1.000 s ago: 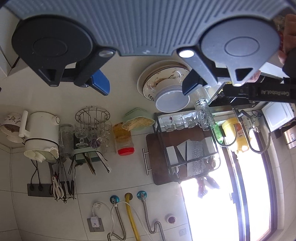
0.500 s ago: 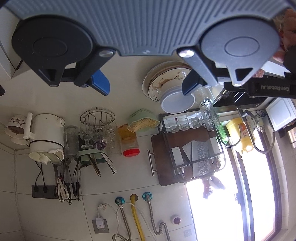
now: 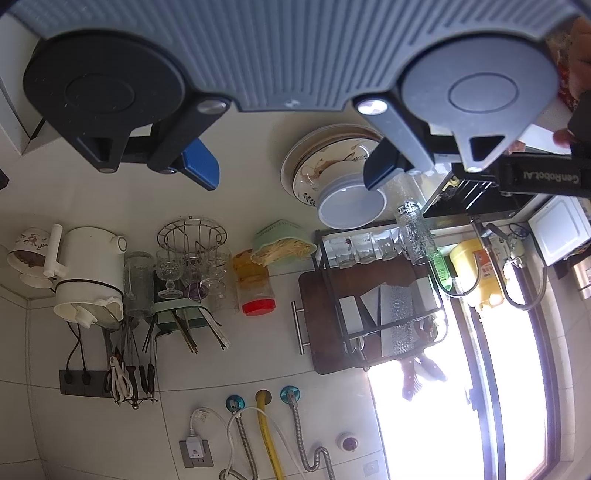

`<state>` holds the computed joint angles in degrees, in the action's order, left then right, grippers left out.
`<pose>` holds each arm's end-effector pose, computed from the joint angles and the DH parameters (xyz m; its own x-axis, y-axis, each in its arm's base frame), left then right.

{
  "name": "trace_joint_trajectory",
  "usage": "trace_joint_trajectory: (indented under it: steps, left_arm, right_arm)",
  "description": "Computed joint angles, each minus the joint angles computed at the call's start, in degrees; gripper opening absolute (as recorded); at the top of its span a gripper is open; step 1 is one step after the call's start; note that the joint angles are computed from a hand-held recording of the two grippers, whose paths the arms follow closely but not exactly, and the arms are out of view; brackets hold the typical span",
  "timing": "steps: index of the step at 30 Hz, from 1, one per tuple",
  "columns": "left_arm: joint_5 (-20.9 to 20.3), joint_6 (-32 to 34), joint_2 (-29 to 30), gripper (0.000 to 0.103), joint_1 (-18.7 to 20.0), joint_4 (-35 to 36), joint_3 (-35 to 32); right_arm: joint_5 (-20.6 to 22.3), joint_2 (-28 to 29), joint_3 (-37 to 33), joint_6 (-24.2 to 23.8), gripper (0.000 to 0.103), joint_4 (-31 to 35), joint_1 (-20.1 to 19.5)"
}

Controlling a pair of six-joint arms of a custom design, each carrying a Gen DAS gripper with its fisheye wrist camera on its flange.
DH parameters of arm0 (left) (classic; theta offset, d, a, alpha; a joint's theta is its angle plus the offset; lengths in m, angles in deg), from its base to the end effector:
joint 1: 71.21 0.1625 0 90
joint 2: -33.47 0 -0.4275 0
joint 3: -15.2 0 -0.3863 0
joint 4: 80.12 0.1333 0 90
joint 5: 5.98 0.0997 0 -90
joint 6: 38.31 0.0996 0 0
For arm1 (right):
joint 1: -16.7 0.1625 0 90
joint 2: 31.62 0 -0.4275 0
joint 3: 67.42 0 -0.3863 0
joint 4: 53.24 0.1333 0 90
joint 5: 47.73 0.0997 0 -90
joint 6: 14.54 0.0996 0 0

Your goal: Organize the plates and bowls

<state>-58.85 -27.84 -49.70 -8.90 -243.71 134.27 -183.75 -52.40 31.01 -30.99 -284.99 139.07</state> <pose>-0.0570 -0.5248 0.3586 -0.7960 0.1703 -0.5808 0.5211 0.6811 -0.5144 0.3669 -0.4637 -0.0037 -0.8286 0.0633 0.5562 -0.4885 0.4034 -0.7737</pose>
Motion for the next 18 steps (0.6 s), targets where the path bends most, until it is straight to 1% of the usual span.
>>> trace_joint_trajectory:
  steps: [11,18]
  left_arm:
    - [1.31,1.89,-1.46,0.101,-0.97,1.07,-0.42]
    - [1.28,2.79,-1.99,0.101,-1.08,2.15,-0.13]
  right_arm:
    - [-0.20,-0.04,-0.03,0.90,0.087,1.76,0.38]
    - [-0.66,-0.38,0.24,1.31,0.087,2.43,0.45]
